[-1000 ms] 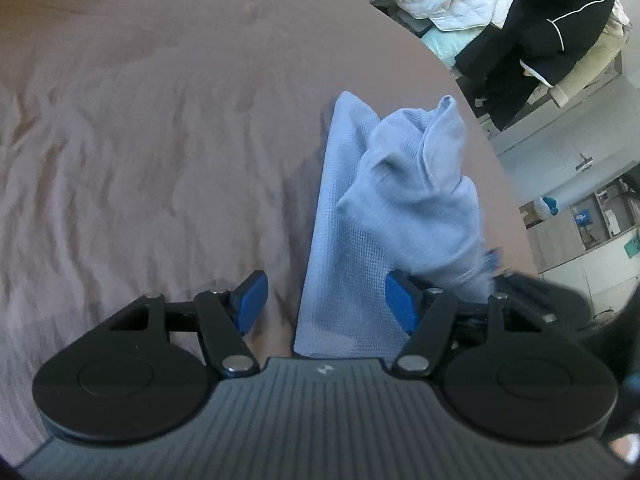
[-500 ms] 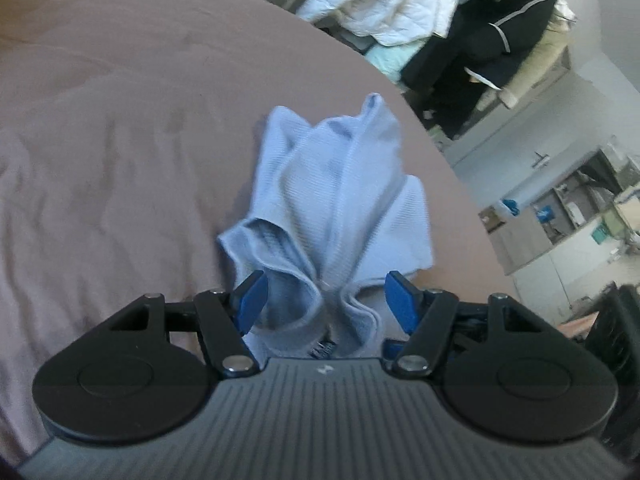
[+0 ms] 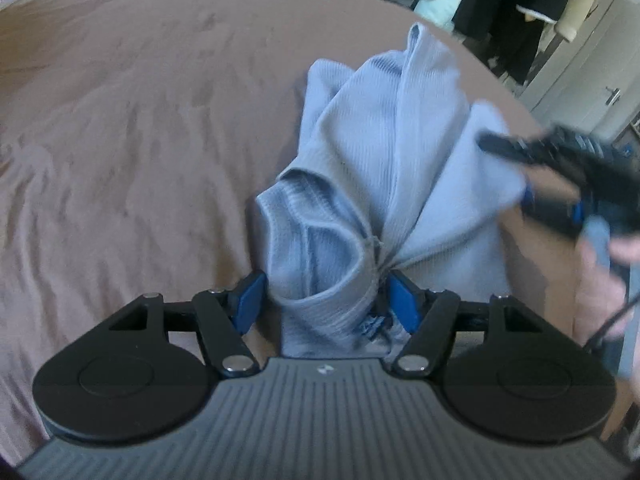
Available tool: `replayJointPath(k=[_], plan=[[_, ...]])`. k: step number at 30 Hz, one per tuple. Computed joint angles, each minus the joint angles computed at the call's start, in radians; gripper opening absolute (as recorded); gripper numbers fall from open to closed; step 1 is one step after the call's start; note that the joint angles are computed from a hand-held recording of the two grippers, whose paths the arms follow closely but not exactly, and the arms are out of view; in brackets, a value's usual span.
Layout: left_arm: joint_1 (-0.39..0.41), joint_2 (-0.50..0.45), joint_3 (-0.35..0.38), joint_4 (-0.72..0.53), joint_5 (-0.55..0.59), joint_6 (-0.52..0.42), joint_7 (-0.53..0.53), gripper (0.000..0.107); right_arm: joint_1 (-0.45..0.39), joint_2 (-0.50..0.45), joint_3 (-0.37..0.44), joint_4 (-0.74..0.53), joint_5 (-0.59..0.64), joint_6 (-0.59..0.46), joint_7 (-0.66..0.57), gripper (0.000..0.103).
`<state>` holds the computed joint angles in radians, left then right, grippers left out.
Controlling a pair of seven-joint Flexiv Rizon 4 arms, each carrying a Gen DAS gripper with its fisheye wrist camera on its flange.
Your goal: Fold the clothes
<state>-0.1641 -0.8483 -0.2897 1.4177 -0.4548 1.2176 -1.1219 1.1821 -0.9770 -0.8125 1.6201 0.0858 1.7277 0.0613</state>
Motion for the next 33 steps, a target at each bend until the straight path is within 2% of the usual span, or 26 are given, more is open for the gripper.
replayJointPath(k=[1,2,5,6,7,8,12,13,14,15,17,19,20,22,24,25,26,29,30,33], plan=[[-0.002,0.001,0.011,-0.005,0.006,-0.016,-0.005,0.059,-0.020,0.001,0.001,-0.032,-0.045,-0.027,-0.036,0.025],[-0.002,0.002,0.019,-0.010,0.011,-0.032,-0.008,0.057,-0.051,0.018,0.023,-0.066,-0.101,-0.079,-0.076,0.024],[0.009,0.000,0.012,-0.011,0.010,-0.049,0.009,0.057,-0.192,0.096,0.185,-0.205,-0.291,-0.348,-0.218,0.021],[0.013,-0.002,0.008,-0.010,0.008,-0.050,0.017,0.058,-0.248,0.111,0.263,-0.283,-0.324,-0.493,-0.270,0.023],[0.011,-0.003,0.011,-0.010,0.008,-0.049,0.019,0.058,-0.293,0.115,0.332,-0.353,-0.339,-0.606,-0.298,0.024],[0.008,-0.003,0.014,-0.009,0.009,-0.046,0.017,0.058,-0.318,0.113,0.371,-0.399,-0.331,-0.655,-0.322,0.024],[0.007,0.005,0.020,-0.003,0.014,-0.059,0.022,0.058,-0.418,0.066,0.520,-0.619,-0.321,-0.852,-0.414,0.012],[0.007,0.005,0.022,-0.004,0.016,-0.061,0.025,0.057,-0.458,0.053,0.577,-0.643,-0.370,-0.842,-0.391,0.012],[0.002,0.005,0.028,-0.002,0.026,-0.053,0.034,0.055,-0.474,0.057,0.602,-0.635,-0.359,-0.812,-0.382,0.012],[0.000,0.006,0.031,0.005,0.038,-0.035,0.049,0.055,-0.465,0.077,0.594,-0.594,-0.312,-0.775,-0.382,0.012],[0.012,0.009,0.012,0.027,0.036,-0.002,0.077,0.055,-0.498,0.075,0.644,-0.594,-0.294,-0.755,-0.355,0.013],[0.033,0.012,-0.015,0.042,0.018,0.001,0.098,0.055,-0.521,0.067,0.674,-0.596,-0.284,-0.744,-0.301,0.019],[0.047,0.012,-0.029,0.044,0.003,-0.009,0.106,0.055,-0.530,0.072,0.680,-0.575,-0.274,-0.706,-0.251,0.022],[0.074,0.009,-0.056,0.045,-0.032,-0.032,0.123,0.055,-0.564,0.044,0.726,-0.595,-0.239,-0.603,-0.197,0.035],[0.101,0.006,-0.083,0.047,-0.076,-0.058,0.141,0.055,-0.579,0.038,0.763,-0.555,-0.215,-0.413,-0.212,0.035],[0.114,0.005,-0.096,0.047,-0.101,-0.071,0.148,0.056,-0.564,0.050,0.744,-0.517,-0.228,-0.358,-0.215,0.035],[0.123,0.004,-0.106,0.049,-0.124,-0.080,0.155,0.056,-0.533,0.082,0.692,-0.450,-0.299,-0.336,-0.186,0.035],[0.142,0.004,-0.118,0.053,-0.183,-0.107,0.174,0.056,-0.389,0.167,0.481,-0.270,-0.455,-0.289,-0.138,0.035],[0.144,0.003,-0.117,0.051,-0.196,-0.115,0.179,0.056,-0.346,0.190,0.429,-0.221,-0.505,-0.296,-0.133,0.036],[0.136,0.003,-0.098,0.044,-0.209,-0.139,0.197,0.056,-0.259,0.256,0.360,-0.115,-0.648,-0.395,-0.154,0.035]])
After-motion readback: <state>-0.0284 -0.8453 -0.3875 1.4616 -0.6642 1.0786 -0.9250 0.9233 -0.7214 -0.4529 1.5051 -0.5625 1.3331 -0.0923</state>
